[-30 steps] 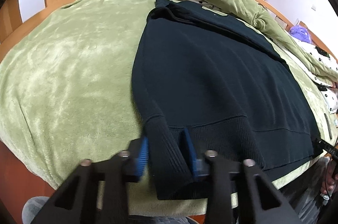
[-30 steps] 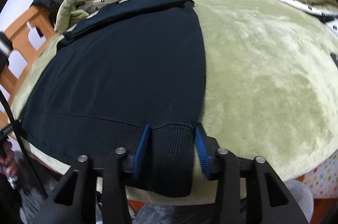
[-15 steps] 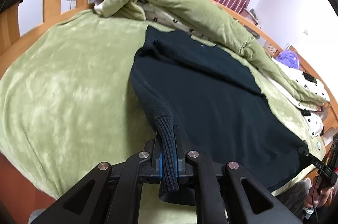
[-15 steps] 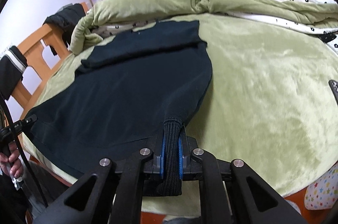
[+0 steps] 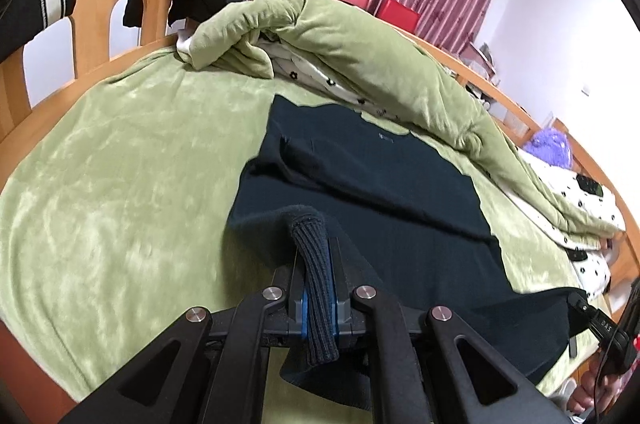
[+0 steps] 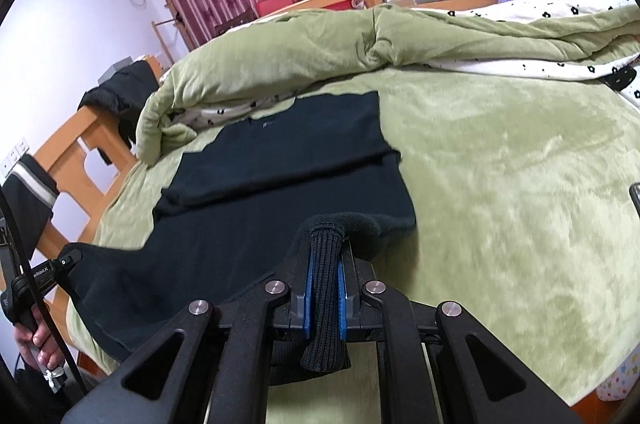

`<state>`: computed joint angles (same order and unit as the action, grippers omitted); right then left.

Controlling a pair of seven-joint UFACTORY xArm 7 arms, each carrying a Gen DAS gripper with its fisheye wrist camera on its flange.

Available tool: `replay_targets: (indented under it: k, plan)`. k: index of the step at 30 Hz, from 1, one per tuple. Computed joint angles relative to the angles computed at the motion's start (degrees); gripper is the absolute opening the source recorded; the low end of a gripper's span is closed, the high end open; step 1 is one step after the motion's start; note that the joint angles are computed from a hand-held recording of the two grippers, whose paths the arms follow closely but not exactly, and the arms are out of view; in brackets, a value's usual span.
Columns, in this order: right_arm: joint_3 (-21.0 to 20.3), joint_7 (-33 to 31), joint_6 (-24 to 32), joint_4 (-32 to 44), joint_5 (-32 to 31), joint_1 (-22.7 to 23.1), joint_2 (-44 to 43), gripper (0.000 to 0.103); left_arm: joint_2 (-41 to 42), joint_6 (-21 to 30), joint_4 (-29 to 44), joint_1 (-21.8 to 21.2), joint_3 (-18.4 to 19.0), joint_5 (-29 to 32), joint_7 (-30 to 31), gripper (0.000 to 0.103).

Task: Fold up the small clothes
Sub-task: 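Lift the hem with both grippers and fold it toward the collar, release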

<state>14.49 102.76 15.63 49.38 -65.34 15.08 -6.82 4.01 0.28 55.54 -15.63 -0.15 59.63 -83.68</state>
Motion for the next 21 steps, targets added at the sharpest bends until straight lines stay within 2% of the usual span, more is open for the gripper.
replay_targets:
  k: [4,8,12,21]
  plan:
    - [-1.4,-3.2,0.8,3.7,1.6,-0.3,2.7,0.009,4.5,-0.5,4.5,2.0,-2.1,-12.0,11.5,0.007]
    - [-3.3,-6.4,1.5,8.1,3.7,0.2,6.1,0.009,8.2,0.4,9.5,1.0,-1.2,-16.9,16.6,0.007]
    - [-5.7,-8.5,1.5,12.4,4.7,1.5,9.6,0.009,11.8,1.1,13.8,2.7,-3.4,-24.4,24.6,0.007]
    - [-11.5,-17.1,-0.9,25.2,14.1,4.1,20.4,0.009,22.1,5.6,27.9,3.4,-4.7,-35.4,35.7,0.007]
